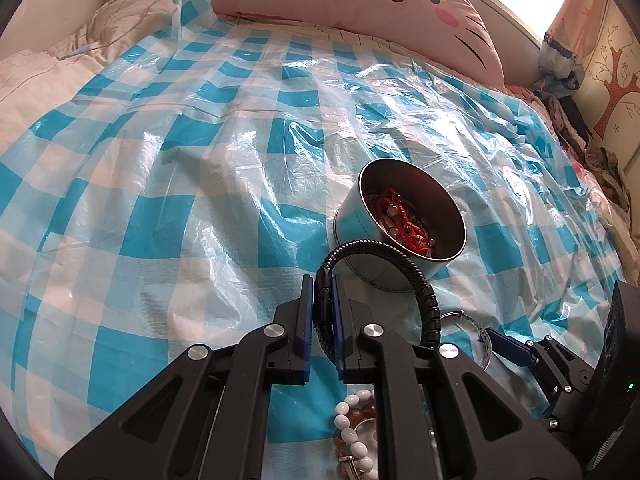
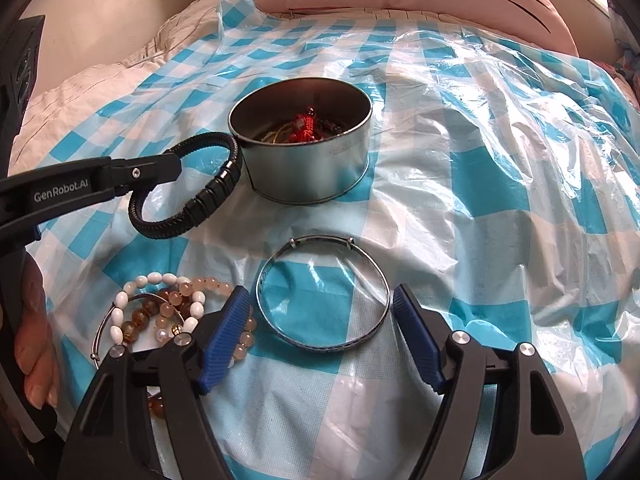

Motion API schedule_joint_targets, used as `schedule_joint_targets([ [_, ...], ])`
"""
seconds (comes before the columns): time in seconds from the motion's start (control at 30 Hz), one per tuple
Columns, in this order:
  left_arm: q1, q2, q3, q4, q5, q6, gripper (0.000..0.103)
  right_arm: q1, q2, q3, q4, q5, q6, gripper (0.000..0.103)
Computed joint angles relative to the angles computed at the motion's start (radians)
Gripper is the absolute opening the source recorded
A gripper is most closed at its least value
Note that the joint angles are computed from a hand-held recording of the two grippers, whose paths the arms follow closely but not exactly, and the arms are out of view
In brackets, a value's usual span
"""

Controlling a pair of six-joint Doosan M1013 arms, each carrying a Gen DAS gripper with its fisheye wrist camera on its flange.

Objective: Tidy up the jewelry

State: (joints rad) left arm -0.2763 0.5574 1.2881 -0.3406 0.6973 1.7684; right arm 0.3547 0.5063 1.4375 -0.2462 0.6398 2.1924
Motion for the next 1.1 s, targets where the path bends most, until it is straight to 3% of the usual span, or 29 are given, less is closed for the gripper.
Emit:
schedule_joint_targets([
  [0.1, 0.0, 0.0, 0.0, -0.001, -0.001, 0.0, 0.008, -0.003, -0.002, 0.003, 0.018, -0.003, -0.01, 0.071],
  [0.13, 0.0, 0.0, 0.0, -0.001, -0.001, 0.0, 0.008, -0.003, -0.003, 0.004, 0.013, -0.003, -0.007, 0.065],
  [0.43, -0.001, -0.008, 0.008, -0.023, -0.024, 0.014, 0.009, -0.001, -0.035, 0.041, -0.066, -0.094, 0.078, 0.064],
  [0.83, 0.002, -0.011, 0.002, -0.137, -0.078, 0.092, 0.011, 0.006, -0.072, 0.083, -0.423, -0.241, 0.43, 0.064],
  [0.93, -0.001, -0.009, -0.003, -0.104, -0.064, 0.079, 0.011, 0.003, -0.072, 0.082, -0.423, -0.251, 0.431, 0.064],
  [1.1, -0.003, 0.027, -0.046, 0.015, 0.047, -0.015, 0.01, -0.001, -0.073, 0.084, -0.382, -0.254, 0.402, 0.065],
])
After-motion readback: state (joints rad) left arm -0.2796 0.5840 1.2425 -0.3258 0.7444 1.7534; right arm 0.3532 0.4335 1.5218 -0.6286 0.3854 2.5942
